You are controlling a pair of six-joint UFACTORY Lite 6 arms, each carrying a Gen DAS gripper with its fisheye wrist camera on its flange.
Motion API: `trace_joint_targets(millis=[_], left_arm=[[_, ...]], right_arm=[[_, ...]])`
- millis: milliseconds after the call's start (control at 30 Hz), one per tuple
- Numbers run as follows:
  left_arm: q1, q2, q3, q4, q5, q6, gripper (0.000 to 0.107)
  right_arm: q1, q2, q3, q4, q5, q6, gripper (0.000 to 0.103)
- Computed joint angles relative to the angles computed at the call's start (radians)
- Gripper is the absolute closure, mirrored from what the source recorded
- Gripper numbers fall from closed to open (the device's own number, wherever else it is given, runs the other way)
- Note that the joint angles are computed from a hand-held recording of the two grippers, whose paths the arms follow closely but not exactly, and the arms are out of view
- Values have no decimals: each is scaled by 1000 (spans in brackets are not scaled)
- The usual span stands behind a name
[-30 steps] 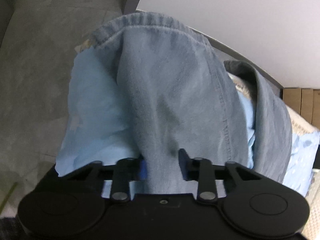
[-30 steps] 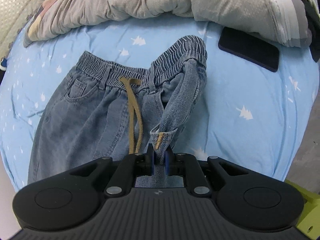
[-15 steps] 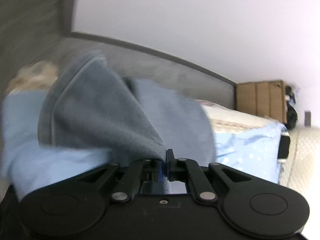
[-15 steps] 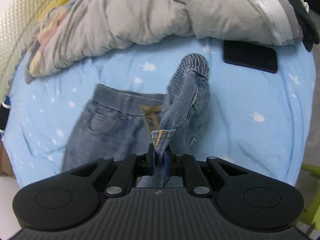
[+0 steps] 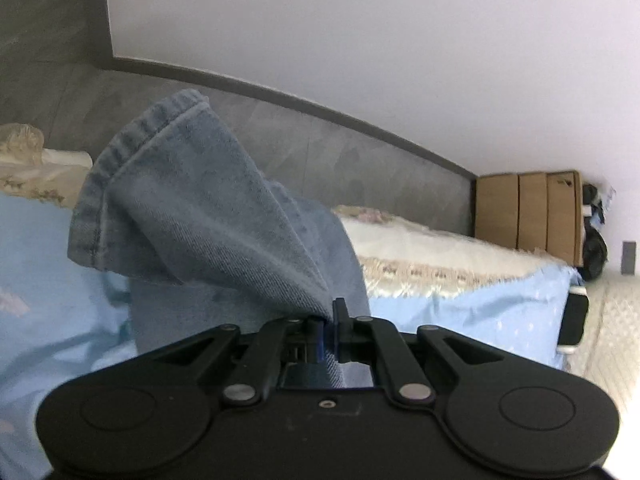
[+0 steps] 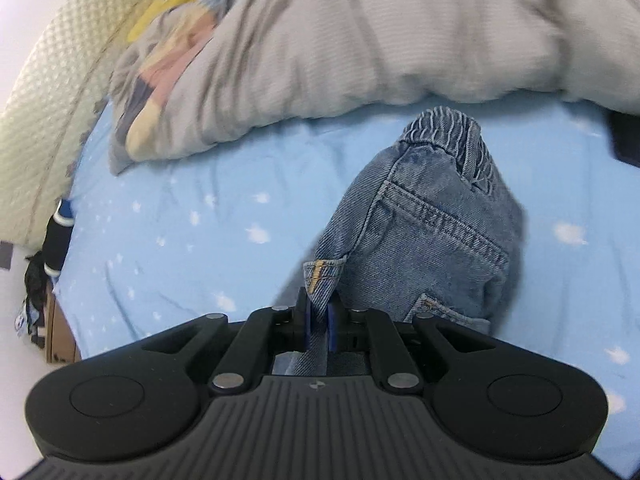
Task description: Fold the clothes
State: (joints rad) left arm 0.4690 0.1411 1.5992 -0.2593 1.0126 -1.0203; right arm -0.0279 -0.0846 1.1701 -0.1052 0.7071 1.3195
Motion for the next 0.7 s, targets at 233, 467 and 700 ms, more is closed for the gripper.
trace_joint_targets(millis=[233, 467, 700], left_arm=[[-121, 300, 331, 135, 45, -123, 103], [-193, 578, 654, 216, 127, -125, 103], [-172, 433, 421, 180, 0, -63, 68]], right_arm=[[-52, 272, 160, 136, -104, -161, 95], [-64, 487, 368, 205, -63, -272, 95], [-45, 672, 579, 203, 54, -431, 80]])
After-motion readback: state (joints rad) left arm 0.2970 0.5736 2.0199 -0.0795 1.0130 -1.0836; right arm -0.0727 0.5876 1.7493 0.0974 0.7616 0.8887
